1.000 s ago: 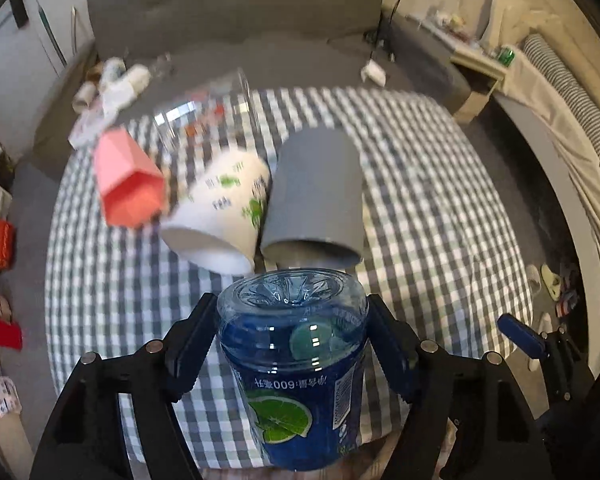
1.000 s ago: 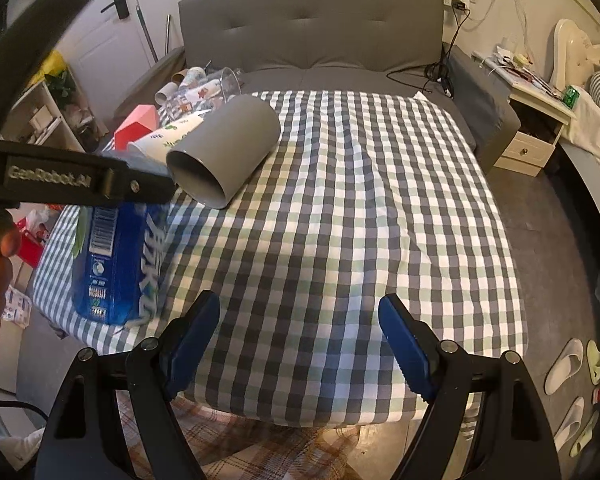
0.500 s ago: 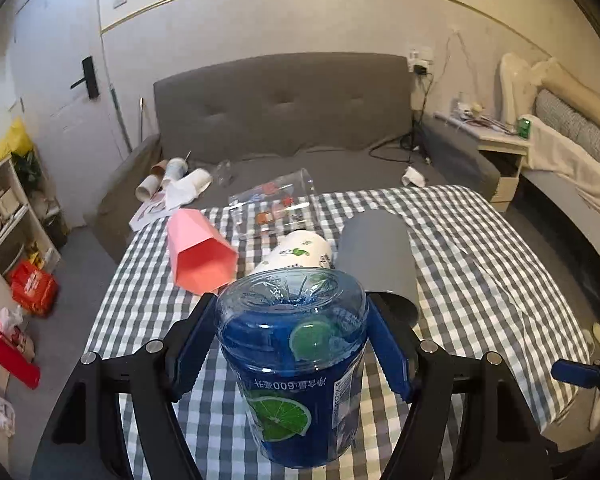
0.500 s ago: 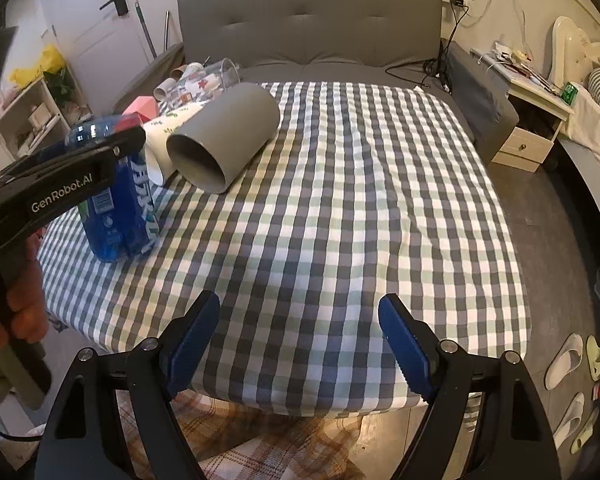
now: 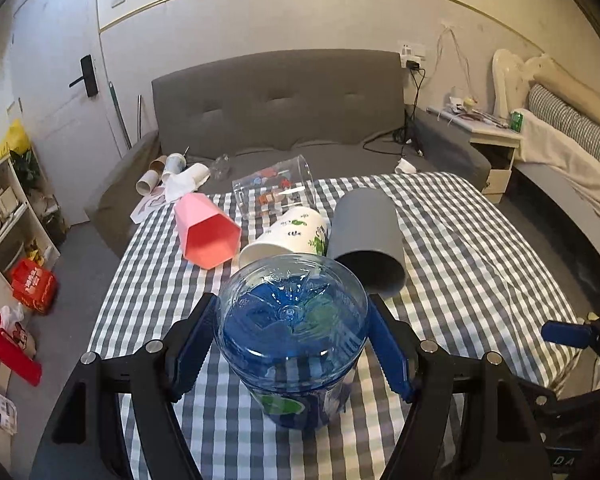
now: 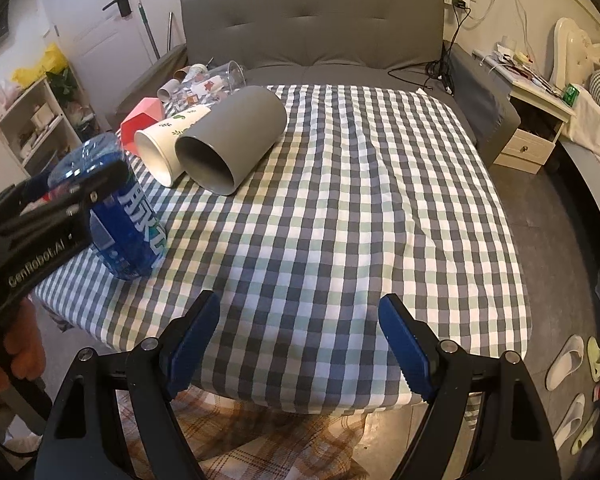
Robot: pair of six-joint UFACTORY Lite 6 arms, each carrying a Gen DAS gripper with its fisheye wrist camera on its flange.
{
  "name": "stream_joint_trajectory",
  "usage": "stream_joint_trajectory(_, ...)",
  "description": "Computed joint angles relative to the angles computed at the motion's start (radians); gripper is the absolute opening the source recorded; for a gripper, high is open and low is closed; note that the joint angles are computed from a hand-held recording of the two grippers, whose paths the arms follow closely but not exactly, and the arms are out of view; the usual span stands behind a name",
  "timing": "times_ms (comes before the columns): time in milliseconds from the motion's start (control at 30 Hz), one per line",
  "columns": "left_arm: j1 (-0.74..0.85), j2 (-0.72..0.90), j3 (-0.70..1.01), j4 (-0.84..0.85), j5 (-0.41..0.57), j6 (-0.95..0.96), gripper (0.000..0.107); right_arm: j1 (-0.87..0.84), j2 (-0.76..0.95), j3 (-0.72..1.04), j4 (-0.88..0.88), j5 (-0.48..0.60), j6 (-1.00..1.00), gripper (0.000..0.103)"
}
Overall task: Flip cup upside down
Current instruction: 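Rotate the bottle upright in the left gripper and lower it toward the table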
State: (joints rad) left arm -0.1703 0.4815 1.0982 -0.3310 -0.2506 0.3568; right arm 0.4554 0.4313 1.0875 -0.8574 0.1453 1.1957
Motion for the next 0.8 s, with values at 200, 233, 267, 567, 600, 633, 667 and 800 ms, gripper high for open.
stream_joint_trajectory(200, 0.003, -0.012, -0.01, 0.012, 0.017, -0.032, 0.076, 0.01, -0.049, -0.034, -0.07, 0.014, 0.077, 0.082)
stream_joint_trajectory(233, 0.004, -0.014, -0.015, 0.035, 0.018, -0.054, 0.076, 0.012, -0.057, -0.041, -0.081, 0.016, 0.09, 0.082)
stream_joint_trajectory(267, 0.007, -0.018, -0.022, 0.076, 0.017, -0.094, 0.076, 0.011, -0.059, -0.042, -0.077, 0.018, 0.087, 0.082)
stream_joint_trajectory(567, 0.036, -0.036, -0.03, 0.344, 0.055, -0.375, 0.077, 0.014, -0.064, -0.041, -0.036, 0.022, 0.047, 0.082)
stream_joint_trajectory(600, 0.04, -0.038, -0.032, 0.372, 0.057, -0.407, 0.077, 0.014, -0.063, -0.04, -0.028, 0.022, 0.038, 0.082)
stream_joint_trajectory(633, 0.042, -0.041, -0.037, 0.389, 0.055, -0.426, 0.077, 0.015, -0.06, -0.038, -0.027, 0.022, 0.039, 0.082)
stream_joint_trajectory(667, 0.043, -0.043, -0.041, 0.396, 0.052, -0.431, 0.077, 0.014, -0.06, -0.038, -0.026, 0.019, 0.039, 0.082)
stream_joint_trajectory(800, 0.037, -0.05, -0.049, 0.369, 0.051, -0.402, 0.077, 0.012, -0.059, -0.038, -0.022, 0.018, 0.038, 0.082)
